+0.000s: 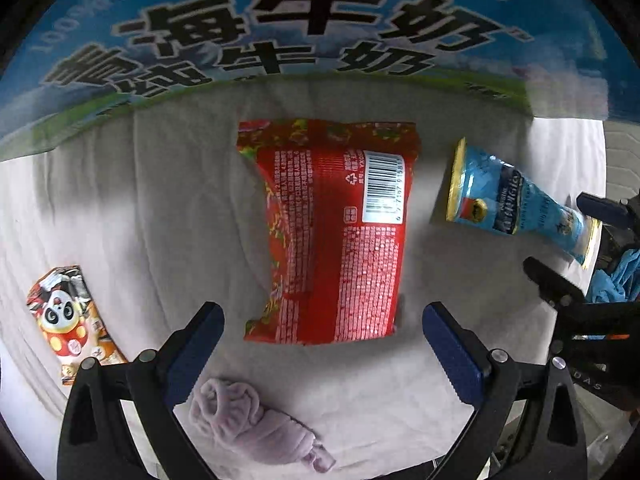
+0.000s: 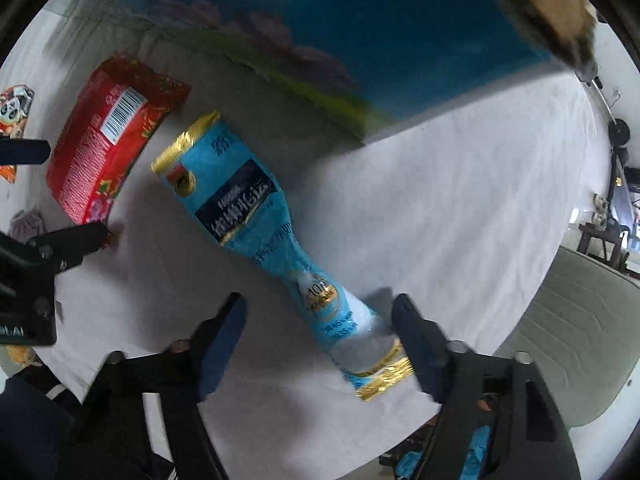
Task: Organize soft objects
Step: 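Grasp red snack packet with left tool while right tool grasps blue Nestle tube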
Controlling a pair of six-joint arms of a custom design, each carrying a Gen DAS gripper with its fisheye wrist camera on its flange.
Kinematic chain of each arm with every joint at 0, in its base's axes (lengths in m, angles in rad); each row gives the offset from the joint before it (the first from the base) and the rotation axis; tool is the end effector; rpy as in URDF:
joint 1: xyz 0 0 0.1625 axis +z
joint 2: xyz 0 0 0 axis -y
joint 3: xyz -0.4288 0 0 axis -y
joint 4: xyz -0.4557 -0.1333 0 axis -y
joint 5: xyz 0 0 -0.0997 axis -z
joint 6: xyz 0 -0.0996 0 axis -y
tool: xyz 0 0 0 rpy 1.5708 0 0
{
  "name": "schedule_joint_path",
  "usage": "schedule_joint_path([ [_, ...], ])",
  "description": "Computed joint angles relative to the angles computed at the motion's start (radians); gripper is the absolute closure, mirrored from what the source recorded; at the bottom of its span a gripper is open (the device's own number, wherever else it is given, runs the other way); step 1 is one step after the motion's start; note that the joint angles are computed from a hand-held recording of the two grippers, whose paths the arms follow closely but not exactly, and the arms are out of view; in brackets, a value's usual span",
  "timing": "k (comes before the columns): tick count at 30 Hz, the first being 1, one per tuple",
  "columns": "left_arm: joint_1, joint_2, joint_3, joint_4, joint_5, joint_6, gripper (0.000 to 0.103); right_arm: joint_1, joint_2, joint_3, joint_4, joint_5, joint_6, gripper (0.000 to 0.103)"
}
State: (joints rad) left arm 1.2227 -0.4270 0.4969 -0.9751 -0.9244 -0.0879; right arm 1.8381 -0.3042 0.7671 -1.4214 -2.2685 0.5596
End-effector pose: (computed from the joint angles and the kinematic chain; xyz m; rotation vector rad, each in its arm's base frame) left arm -0.1165 -0.8877 0.1842 0.5649 2.2560 0.6123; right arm 0.2926 -0.8059 -0.0323 -0.0719 -2.2677 -0.3230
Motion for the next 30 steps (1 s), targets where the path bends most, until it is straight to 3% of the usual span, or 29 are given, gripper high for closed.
schedule_joint_path([
  [4, 0.005, -0.004, 0.018, -0.002, 0.0, 0.0, 0.029, 0.004, -0.006, 0.023, 0.007, 0.002, 0.023, 0.057],
  [8, -0.001, -0.052, 0.119, -0.074, 0.015, 0.011, 0.03, 0.006, -0.024, 0.058, -0.005, 0.026, 0.081, 0.066],
  [10, -0.008, -0.066, 0.147, -0.097, 0.031, 0.013, 0.039, -0.003, -0.049, 0.105, -0.043, 0.09, 0.154, 0.067],
  [13, -0.012, -0.073, 0.155, -0.109, 0.015, 0.004, 0.043, -0.017, -0.107, 0.215, -0.144, 0.208, 0.29, 0.069],
  [17, -0.003, -0.131, 0.242, -0.154, 0.03, 0.004, 0.045, -0.017, -0.164, 0.338, -0.28, 0.284, 0.4, 0.069],
  [22, -0.001, -0.156, 0.291, -0.178, 0.029, -0.006, 0.045, 0.01, -0.163, 0.336, -0.277, 0.212, 0.442, 0.061],
  [26, 0.004, -0.129, 0.251, -0.15, 0.026, -0.028, 0.044, 0.002, -0.167, 0.339, -0.288, 0.211, 0.473, 0.057],
  [30, 0.004, -0.065, 0.14, -0.09, -0.001, -0.06, 0.04, -0.001, -0.177, 0.362, -0.34, 0.216, 0.499, 0.056],
])
